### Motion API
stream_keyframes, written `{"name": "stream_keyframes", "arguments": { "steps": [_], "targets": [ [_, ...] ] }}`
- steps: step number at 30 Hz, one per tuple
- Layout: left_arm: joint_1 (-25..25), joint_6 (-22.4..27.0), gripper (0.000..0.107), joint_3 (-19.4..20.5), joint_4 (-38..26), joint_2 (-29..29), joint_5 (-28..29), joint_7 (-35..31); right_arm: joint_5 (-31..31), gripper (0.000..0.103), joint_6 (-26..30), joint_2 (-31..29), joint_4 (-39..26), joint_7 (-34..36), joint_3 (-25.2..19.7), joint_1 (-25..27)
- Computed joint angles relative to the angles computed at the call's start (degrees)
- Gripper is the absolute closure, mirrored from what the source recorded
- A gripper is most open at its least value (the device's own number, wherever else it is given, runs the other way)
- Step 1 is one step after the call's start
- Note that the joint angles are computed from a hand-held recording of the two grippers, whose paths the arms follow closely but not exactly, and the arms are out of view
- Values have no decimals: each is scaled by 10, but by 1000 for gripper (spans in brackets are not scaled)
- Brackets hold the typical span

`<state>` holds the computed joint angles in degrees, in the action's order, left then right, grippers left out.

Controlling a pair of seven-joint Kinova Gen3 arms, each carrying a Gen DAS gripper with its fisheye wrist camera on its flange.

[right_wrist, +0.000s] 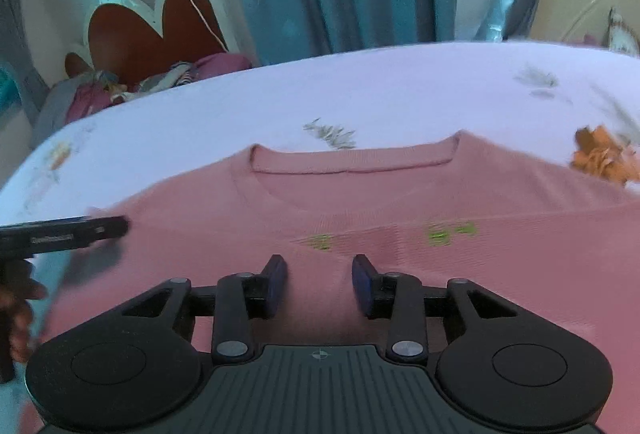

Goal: Fold small clothes

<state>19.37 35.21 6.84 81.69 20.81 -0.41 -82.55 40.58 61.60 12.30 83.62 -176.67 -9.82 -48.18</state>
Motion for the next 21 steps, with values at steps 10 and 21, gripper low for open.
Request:
{"name": "stream_keyframes", "arguments": {
  "steps": [10, 21],
  "targets": [
    [-6, -89, 42, 65, 174, -129, 110, -85, 2, 66, 73, 17, -36, 33, -23, -43],
    [8, -93, 40, 36, 279, -240, 106, -111, 71, 66, 213, -46, 36, -171, -63, -159]
  ]
}}
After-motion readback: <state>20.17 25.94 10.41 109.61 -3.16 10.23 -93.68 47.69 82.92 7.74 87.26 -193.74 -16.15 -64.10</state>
